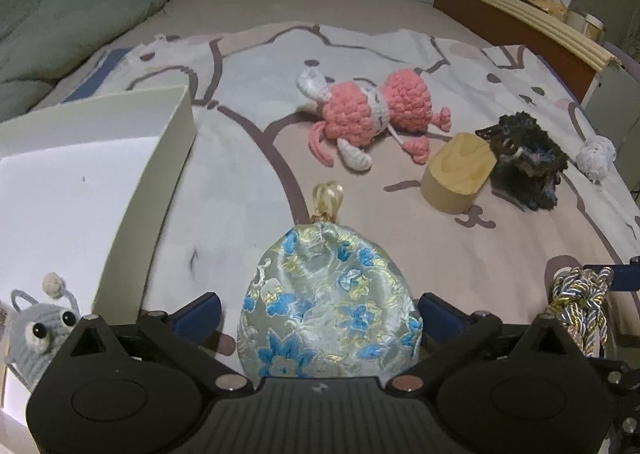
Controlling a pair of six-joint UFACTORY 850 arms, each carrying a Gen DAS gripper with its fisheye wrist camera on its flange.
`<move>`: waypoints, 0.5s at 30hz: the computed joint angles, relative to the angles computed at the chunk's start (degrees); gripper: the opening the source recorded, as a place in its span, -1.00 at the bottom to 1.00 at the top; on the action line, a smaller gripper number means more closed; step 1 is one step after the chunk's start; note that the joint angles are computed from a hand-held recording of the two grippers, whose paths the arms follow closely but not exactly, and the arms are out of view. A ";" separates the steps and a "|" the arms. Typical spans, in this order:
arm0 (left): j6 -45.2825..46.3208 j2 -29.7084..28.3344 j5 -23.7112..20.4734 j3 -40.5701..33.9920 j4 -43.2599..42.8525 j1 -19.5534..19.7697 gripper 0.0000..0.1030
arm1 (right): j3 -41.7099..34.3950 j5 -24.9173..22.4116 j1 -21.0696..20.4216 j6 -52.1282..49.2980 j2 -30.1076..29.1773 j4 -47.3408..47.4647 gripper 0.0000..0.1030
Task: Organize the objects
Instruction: 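Carry the brocade pouch and rope knot into the white box and release both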
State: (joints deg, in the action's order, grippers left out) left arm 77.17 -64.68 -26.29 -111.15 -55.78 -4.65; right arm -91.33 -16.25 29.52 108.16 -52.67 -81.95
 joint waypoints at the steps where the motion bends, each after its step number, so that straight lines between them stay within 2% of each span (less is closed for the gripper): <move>1: -1.48 -0.51 -1.10 -0.84 1.09 0.13 0.99 | -0.04 -0.04 0.01 -0.21 -0.02 0.24 0.66; 3: -4.75 -1.36 -3.01 -2.24 3.55 0.30 0.90 | -0.11 -0.09 0.02 -0.25 -0.05 0.36 0.66; 7: -1.74 -0.65 -1.40 -1.03 3.64 -0.18 0.65 | -0.47 0.05 -0.06 -2.82 -0.22 2.62 0.65; 12: -1.33 -0.64 -2.47 -1.56 3.57 0.06 0.62 | -0.18 -0.89 0.04 0.50 0.04 0.12 0.63; 15: 3.33 0.58 -2.51 -0.29 -0.99 0.41 0.62 | 0.39 -3.11 0.23 5.25 0.60 -2.87 0.61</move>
